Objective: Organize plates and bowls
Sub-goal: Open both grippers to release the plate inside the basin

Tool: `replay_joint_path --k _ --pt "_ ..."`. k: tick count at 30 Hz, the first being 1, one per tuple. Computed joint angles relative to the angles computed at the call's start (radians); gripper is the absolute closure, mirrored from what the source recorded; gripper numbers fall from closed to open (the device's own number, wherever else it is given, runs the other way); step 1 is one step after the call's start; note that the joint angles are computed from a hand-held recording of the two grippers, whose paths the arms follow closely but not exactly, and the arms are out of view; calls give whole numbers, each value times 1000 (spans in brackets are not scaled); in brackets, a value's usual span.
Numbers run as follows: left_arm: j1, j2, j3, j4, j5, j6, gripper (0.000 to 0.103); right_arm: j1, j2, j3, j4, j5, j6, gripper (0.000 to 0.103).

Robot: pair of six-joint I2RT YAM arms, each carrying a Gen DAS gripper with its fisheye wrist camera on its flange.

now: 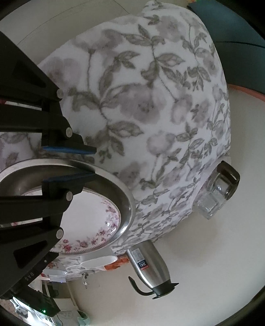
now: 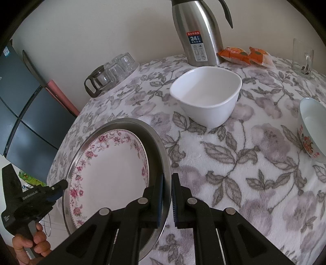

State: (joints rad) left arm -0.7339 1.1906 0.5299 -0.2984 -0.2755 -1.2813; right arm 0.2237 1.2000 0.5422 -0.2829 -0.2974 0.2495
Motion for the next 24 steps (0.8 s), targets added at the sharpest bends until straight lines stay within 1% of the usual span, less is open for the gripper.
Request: replay_joint_path --k 2,3,6,12,14,19,24 --pt "-10 4 -3 11 -10 -4 86 0 0 0 0 0 0 94" --pt "-11 6 -4 22 -15 2 88 -1 0 -1 1 1 -1 94" --pt "-10 19 12 12 -33 26 89 -1 2 0 1 -1 0 94" --pt "9 3 9 35 -55 80 90 5 -5 -30 53 13 6 94" --pt "12 13 23 26 -59 96 90 8 -1 -25 56 13 11 94" --pt "6 43 44 20 -79 109 90 16 -5 -28 64 29 20 94" --pt "13 21 21 40 -67 103 90 -4 1 -30 67 -5 22 94"
